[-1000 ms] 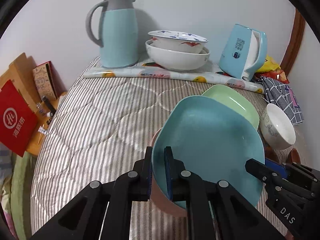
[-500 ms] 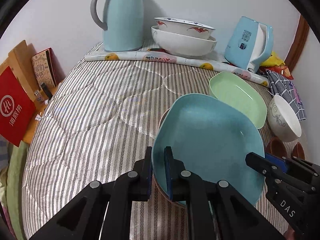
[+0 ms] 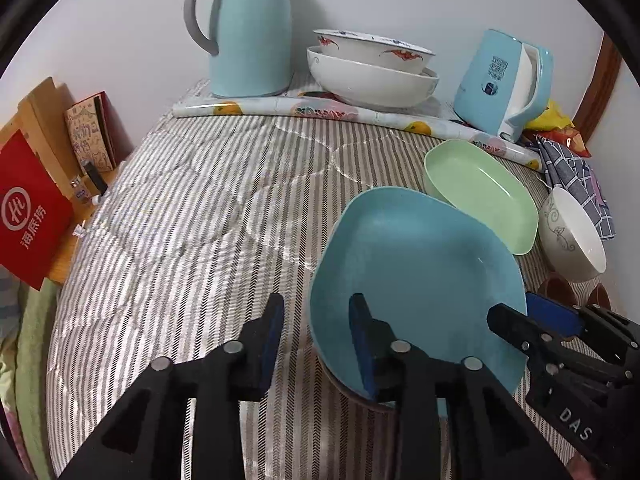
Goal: Organize plates and bowls
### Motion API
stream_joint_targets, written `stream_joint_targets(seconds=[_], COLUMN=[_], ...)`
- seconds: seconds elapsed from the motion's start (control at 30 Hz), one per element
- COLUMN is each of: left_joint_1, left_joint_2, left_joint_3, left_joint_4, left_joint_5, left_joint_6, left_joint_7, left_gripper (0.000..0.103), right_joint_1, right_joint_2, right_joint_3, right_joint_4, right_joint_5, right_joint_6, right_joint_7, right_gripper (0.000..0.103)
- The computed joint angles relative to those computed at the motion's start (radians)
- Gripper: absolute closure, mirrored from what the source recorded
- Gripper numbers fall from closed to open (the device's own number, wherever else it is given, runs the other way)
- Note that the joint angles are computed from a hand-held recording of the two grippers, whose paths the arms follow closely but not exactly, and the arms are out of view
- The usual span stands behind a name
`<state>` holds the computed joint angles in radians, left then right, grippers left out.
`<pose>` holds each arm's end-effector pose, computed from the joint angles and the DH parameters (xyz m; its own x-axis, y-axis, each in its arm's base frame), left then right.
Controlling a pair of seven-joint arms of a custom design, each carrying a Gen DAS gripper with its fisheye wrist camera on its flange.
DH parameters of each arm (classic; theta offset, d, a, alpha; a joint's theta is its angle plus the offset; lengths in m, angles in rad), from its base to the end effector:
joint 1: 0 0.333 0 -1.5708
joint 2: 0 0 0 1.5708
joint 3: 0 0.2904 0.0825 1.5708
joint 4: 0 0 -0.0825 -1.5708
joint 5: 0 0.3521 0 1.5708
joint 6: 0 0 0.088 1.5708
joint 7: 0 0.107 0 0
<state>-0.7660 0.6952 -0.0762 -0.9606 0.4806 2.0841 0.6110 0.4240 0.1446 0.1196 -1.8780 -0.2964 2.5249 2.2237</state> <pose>0.5199 -0.5162 0.5000 -0.0204 -0.9977 0.0654 -0.8318 -0.0193 -0.5548 0.5176 0.3124 0.4778 0.1050 -0.9912 -0.0803 -0.8584 -0.0496 -0.5106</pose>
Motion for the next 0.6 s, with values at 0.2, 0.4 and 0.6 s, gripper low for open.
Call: stream_joint_targets(seconds=[0.2, 0.4, 0.6], left_joint_1=[-0.018, -0.037, -0.066], left_joint_2=[-0.007, -0.016, 0.016], left_joint_3=[0.003, 0.004, 0.008], left_joint_4=[0.014, 0.026, 0.106], left_joint_5=[0.018, 0.041, 0.060], left_joint_6=[-0.033, -0.050, -0.082], left_joint_7=[-0.003, -0.019, -0.011], left_gripper=[0.068, 0.062, 0.061], right_joint_1=[-0.002, -0.008, -0.022], right_joint_2=[-0.043, -0.101, -0.172], right_joint_3=[0.005, 0.007, 0.007], right_joint_4=[-0.043, -0.099, -0.156], right_joint_5=[-0.001, 0.002, -0.011], right_joint_6=[0.016, 0.036, 0.053], right_joint_7=[-0.009, 0.000, 0.014], right_gripper=[0.057, 0.056, 0.052])
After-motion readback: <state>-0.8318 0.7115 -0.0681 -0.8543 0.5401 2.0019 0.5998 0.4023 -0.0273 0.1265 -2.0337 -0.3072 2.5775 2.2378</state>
